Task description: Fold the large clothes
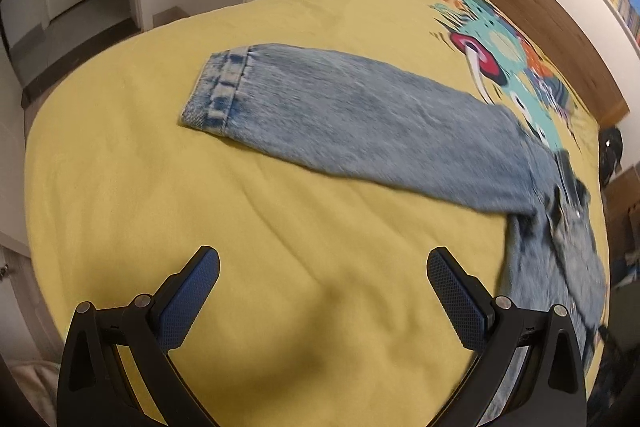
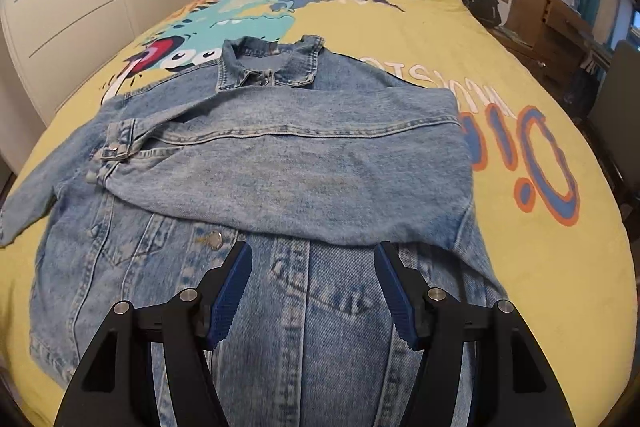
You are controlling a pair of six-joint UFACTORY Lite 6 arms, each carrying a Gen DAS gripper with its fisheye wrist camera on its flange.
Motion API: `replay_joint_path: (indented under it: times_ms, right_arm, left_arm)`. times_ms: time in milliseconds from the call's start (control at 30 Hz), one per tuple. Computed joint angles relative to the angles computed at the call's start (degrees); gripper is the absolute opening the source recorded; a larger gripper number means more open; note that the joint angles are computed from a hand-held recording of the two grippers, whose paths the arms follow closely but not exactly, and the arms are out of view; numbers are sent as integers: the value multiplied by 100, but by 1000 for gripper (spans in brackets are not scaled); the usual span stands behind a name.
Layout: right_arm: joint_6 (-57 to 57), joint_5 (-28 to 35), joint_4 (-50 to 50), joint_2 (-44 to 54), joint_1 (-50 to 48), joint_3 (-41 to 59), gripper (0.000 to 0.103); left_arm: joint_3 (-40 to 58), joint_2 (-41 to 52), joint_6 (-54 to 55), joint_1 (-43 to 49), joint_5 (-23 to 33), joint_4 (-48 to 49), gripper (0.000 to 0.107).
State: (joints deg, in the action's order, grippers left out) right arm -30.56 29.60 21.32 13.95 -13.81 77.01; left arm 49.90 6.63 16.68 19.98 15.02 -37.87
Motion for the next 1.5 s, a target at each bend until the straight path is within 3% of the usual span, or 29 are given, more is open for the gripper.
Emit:
replay_joint_path:
  times_ms: [367,567,700,967,1067,1133,1167,1500]
  right_arm:
    - [-111,37,54,-36,-296,18,66]
    - [-286,65,161,-36,-440,21,66]
    - [-325,64,117,-29,-569,31,66]
    - [-392,75,42,-72,-827,57,66]
    - [-507,122,69,-114,-971,71,65]
    - [-612,155,119,-157,-1084,78,65]
    - [-665,165,138,-177,-1136,75,65]
    - [-1233,403,614,-283,-1621,66,65]
  left_arm:
    - [997,1562,3141,706,187,-3415,74]
    - [1148,2061,5028,1187,809,-5704,70]
    - [1194,2269,5624,1585,1370,-6523,65]
    - [2131,3221,4947,2329,2503,-6595,41]
    - [2567,3510,4453,2483,2636,-6210,29]
    - [2880,3699,4049,2603,2797,-5856,11]
    - [3029,3775,3804,2674,2880,-5674,8]
    - [3858,3556,2453,2717,3065,-4450,3]
